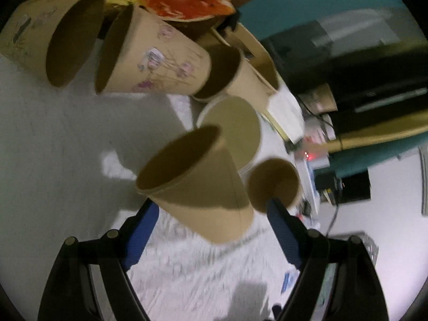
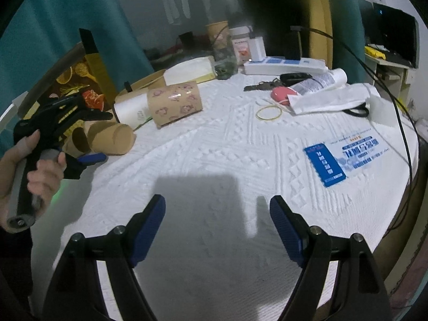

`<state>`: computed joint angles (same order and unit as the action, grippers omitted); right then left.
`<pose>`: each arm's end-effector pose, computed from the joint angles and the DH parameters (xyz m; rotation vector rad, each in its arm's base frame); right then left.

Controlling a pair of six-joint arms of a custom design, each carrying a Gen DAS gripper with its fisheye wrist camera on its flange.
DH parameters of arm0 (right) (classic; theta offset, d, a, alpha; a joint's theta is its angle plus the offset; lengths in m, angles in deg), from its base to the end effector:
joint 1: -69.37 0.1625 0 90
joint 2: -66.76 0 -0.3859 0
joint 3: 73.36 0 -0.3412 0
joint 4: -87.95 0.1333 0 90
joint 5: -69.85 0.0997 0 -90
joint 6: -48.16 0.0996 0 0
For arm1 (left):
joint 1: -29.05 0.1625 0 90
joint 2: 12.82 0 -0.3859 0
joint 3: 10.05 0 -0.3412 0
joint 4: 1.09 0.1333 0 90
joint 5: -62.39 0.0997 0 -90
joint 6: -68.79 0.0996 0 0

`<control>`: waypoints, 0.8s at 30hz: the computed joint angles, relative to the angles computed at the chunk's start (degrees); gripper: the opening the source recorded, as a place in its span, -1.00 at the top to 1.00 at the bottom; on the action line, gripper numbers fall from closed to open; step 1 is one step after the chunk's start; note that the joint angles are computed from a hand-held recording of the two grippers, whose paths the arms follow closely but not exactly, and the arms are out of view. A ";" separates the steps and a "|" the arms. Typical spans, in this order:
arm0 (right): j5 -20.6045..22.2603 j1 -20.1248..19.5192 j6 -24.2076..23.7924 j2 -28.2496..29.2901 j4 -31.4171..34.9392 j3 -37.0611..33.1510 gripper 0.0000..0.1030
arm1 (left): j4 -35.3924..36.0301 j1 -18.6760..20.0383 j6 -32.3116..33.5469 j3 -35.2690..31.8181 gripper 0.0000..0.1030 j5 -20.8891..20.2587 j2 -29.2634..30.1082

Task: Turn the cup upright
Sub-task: 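Reach the left gripper to the plain tan cup lying on its side and grasp it, then lift the tan cup with the left gripper and rotate it toward upright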

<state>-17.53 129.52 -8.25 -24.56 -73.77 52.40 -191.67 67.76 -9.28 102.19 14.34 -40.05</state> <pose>-0.0856 -0.4260 0.3366 0.6273 -2.5689 0.6923 -0.2564 -0.4616 -0.0454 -0.8023 2.7276 -1.1499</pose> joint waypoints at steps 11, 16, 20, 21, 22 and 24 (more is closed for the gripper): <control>0.90 -1.55 0.28 -2.17 1.88 0.08 -0.52 | 2.10 -0.20 3.91 -1.36 -0.25 1.64 0.55; 1.70 -1.62 -0.08 -4.39 2.46 1.34 -0.52 | 3.98 -3.08 4.03 2.22 -0.25 1.25 -2.00; 3.00 -2.04 -1.38 -7.94 3.95 3.36 -0.52 | 5.45 -7.44 3.45 7.57 -0.25 0.40 -5.83; 3.26 -2.24 -1.70 -8.90 4.41 3.87 -0.52 | 7.31 -8.69 3.88 8.68 -0.25 -0.68 -7.11; 3.55 -2.51 -2.09 -9.92 4.96 4.38 -0.52 | 9.58 -9.65 4.70 9.26 -0.25 -2.32 -8.25; 4.22 -3.18 -2.95 -12.52 6.46 5.76 -0.52 | 13.44 -11.57 6.16 10.85 -0.25 -6.95 -10.49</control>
<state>-13.31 126.34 -11.20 -37.08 -67.32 58.16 -178.24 56.19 -3.11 113.04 7.39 -50.54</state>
